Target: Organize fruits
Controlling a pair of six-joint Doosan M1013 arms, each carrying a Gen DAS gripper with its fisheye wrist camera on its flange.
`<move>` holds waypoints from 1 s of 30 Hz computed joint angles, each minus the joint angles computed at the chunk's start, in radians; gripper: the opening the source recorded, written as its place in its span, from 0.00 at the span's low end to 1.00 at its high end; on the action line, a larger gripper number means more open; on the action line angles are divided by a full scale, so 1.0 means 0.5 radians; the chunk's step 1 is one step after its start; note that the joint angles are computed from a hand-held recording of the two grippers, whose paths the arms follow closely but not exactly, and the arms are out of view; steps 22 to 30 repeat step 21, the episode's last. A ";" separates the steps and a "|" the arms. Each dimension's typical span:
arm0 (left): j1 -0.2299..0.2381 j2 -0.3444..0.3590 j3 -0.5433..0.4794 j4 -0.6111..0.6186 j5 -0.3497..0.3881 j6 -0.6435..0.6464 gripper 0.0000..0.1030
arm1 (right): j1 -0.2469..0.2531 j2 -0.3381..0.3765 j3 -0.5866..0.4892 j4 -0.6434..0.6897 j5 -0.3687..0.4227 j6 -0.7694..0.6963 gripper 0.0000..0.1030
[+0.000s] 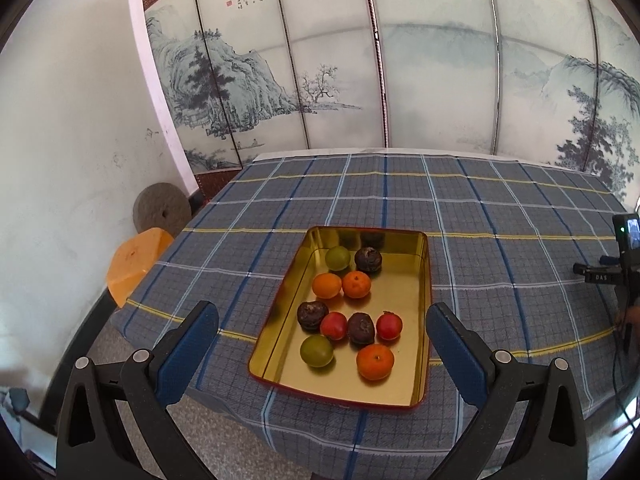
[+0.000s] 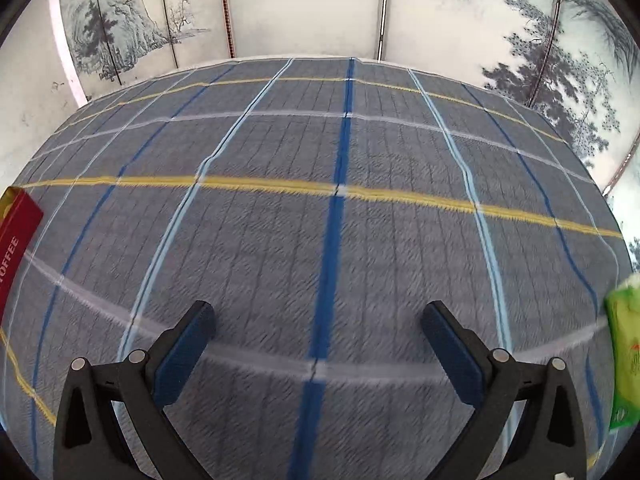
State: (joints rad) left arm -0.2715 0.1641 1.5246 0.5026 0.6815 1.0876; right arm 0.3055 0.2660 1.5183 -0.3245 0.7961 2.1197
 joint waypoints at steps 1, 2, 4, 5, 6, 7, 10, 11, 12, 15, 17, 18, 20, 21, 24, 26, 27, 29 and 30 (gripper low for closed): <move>-0.001 0.004 -0.005 -0.007 0.006 0.003 1.00 | -0.003 0.005 -0.014 0.007 0.006 -0.014 1.00; 0.000 0.010 -0.014 -0.026 0.016 0.017 1.00 | -0.017 0.017 -0.031 0.028 0.006 -0.049 1.00; 0.006 0.020 -0.032 -0.075 0.036 0.052 1.00 | -0.020 0.025 -0.046 0.028 0.014 -0.049 1.00; 0.008 0.022 -0.037 -0.087 0.041 0.057 1.00 | -0.018 0.025 -0.048 0.025 0.017 -0.047 1.00; 0.014 0.021 -0.037 -0.104 0.039 0.066 1.00 | -0.018 0.025 -0.049 0.027 0.018 -0.048 1.00; 0.023 0.019 -0.036 -0.133 0.032 0.082 1.00 | -0.020 0.024 -0.048 0.027 0.018 -0.050 1.00; 0.034 0.017 -0.035 -0.146 0.036 0.092 1.00 | -0.021 0.025 -0.049 0.027 0.018 -0.051 1.00; 0.034 0.015 -0.033 -0.143 0.033 0.095 1.00 | -0.021 0.025 -0.050 0.028 0.018 -0.052 1.00; 0.034 0.011 -0.027 -0.131 0.025 0.095 1.00 | -0.021 0.025 -0.049 0.027 0.018 -0.051 1.00; 0.026 0.000 -0.017 -0.091 0.024 0.097 1.00 | -0.020 0.024 -0.048 0.027 0.018 -0.050 1.00; 0.021 -0.011 -0.005 -0.070 0.027 0.097 1.00 | -0.020 0.024 -0.048 0.027 0.018 -0.051 1.00; 0.016 -0.018 0.003 -0.037 0.033 0.076 1.00 | -0.021 0.025 -0.049 0.028 0.018 -0.051 1.00; 0.016 -0.031 0.015 0.000 0.041 0.053 1.00 | -0.021 0.024 -0.048 0.028 0.017 -0.051 1.00; 0.020 -0.037 0.016 -0.010 0.048 0.058 1.00 | -0.021 0.024 -0.048 0.028 0.017 -0.051 1.00; 0.020 -0.037 0.016 -0.010 0.048 0.058 1.00 | -0.021 0.024 -0.048 0.028 0.017 -0.051 1.00; 0.020 -0.037 0.016 -0.010 0.048 0.058 1.00 | -0.021 0.024 -0.048 0.028 0.017 -0.051 1.00; 0.020 -0.037 0.016 -0.010 0.048 0.058 1.00 | -0.021 0.024 -0.048 0.028 0.017 -0.051 1.00; 0.020 -0.037 0.016 -0.010 0.048 0.058 1.00 | -0.021 0.024 -0.048 0.028 0.017 -0.051 1.00; 0.020 -0.037 0.016 -0.010 0.048 0.058 1.00 | -0.021 0.024 -0.048 0.028 0.017 -0.051 1.00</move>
